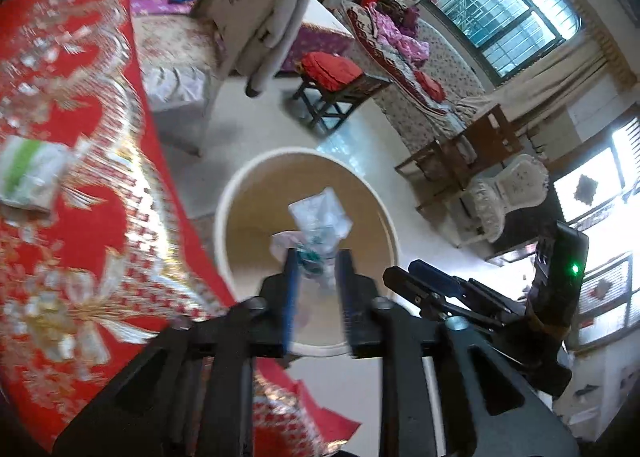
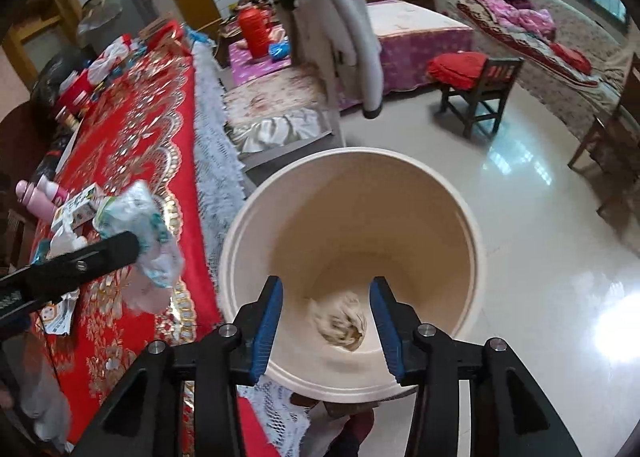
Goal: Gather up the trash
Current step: 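Carry both items over the beige bin and open both tools to drop them, then move both tools back over the table toward the remaining trash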
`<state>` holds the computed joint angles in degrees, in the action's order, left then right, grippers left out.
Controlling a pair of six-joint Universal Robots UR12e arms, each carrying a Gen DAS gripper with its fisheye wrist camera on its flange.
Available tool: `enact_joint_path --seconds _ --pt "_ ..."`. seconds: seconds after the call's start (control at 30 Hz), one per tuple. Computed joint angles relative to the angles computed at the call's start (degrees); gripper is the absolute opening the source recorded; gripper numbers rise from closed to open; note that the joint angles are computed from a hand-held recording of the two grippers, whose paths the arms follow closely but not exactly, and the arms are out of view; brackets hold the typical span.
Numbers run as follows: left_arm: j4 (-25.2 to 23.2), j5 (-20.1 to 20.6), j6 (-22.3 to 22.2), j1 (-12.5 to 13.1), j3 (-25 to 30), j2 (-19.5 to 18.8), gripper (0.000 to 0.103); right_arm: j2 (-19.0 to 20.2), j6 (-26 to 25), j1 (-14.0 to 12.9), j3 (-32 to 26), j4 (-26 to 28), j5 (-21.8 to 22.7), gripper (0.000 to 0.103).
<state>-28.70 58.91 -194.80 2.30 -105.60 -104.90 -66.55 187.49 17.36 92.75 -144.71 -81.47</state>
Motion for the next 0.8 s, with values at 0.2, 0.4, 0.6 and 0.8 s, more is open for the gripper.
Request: enact_joint_path --seconds 0.2,0.4,0.6,0.8 --pt "-1.26 -0.10 -1.88 -0.32 0.29 -0.12 0.046 -1.03 -0.41 -0.35 1.32 -0.60 -0.23 0.052" --pt "-1.34 6.50 -1.24 -0.52 -0.67 1.85 0.046 -1.10 -0.73 0.15 1.37 -1.50 0.38 0.053" --pt "1.47 14.46 -2.31 -0.65 -3.14 3.80 0.046 -0.58 -1.83 1.36 0.38 -1.85 0.61 0.054" --pt "2.57 18.09 -2.79 0.92 -5.86 6.19 0.046 0.09 -2.98 2.83 -0.79 -1.82 1.23 0.056"
